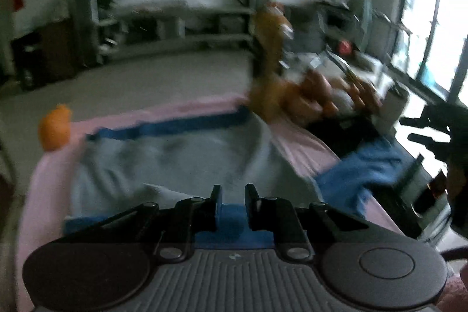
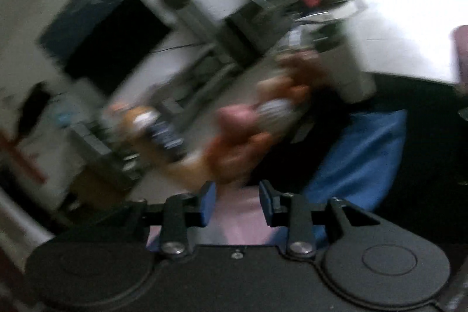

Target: Fold clothes

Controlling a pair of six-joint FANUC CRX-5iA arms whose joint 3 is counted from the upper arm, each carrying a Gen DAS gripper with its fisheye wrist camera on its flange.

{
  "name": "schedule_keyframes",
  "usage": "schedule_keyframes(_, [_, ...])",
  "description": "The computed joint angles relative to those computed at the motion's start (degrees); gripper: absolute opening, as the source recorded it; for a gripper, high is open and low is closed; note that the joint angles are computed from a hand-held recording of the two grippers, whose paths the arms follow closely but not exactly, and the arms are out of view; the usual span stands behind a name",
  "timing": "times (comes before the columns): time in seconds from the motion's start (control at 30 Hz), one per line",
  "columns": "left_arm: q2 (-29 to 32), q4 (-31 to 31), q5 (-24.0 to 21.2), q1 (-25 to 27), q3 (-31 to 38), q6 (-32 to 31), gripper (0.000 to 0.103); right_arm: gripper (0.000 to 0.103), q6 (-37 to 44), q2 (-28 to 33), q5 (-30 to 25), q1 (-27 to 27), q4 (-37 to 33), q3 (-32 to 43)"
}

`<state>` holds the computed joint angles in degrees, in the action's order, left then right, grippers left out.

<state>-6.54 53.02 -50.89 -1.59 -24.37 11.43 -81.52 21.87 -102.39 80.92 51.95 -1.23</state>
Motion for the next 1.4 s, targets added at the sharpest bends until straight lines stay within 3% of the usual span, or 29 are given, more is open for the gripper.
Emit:
schedule_keyframes(0.1, [2.13, -3.84, 1.2, -4.11, 0.77, 3.11, 0.016, 0.033, -5.7, -3.04, -0.59, 0.8, -5.69, -3.61])
schedule_keyframes(0.2, [4.1, -7.18, 4.4, -7.53, 1.09, 6.38, 0.018, 0.033, -5.19, -5.66, -0.47, 0.15, -8.95, -7.33])
schedule_keyframes(0.3, [5.81, -9.72, 3.92, -8.72, 1.97, 8.95, 0.018, 0.033, -5.55, -7.39, -0.68, -0.69, -12.4, -10.34])
schedule_keyframes(0.4, [6.75, -10.43, 4.03, -9.75, 1.92, 9.69, 0.019, 0.033, -4.43, -9.23, 0.01, -1.82, -14.78, -13.47])
schedule_keyframes(0.5, [7.45, -11.01, 5.15, -10.67, 1.89, 9.79, 0.019, 0.033, 1.72, -9.53, -0.09, -4.44, -20.8, -12.88])
schedule_keyframes(0.7, [9.32, -12.03, 5.61, -11.07, 2.94, 10.99, 0.019, 0.033, 2.95, -11.54, 4.77, -7.83, -27.46, -16.24])
schedule_keyframes(0.83, [9.95, -12.61, 5.61, -10.96, 3.37, 11.59, 0.019, 0.031, 6.19, -11.38, 6.25, -9.25, -28.06, -17.08])
schedule_keyframes(0.97, [9.55, -12.8, 5.9, -10.74, 3.11, 11.69, 0.019, 0.012, 8.51, -11.29, 7.17, -9.86, -27.9, -17.86])
schedule_keyframes(1.07, [8.94, -12.66, 6.05, -10.51, 2.78, 11.59, 0.019, 0.005, 9.44, -11.03, 7.03, -9.34, -27.06, -17.71])
schedule_keyframes(1.27, [5.22, -8.81, 5.31, -7.22, 0.57, 7.02, 0.019, 0.004, 5.98, -8.92, -1.79, -5.47, -19.46, -12.2])
schedule_keyframes(1.4, [2.99, -6.85, 2.35, -1.75, 0.32, 4.43, 0.019, 0.004, 10.62, -3.32, -7.29, -3.88, -10.03, -2.32])
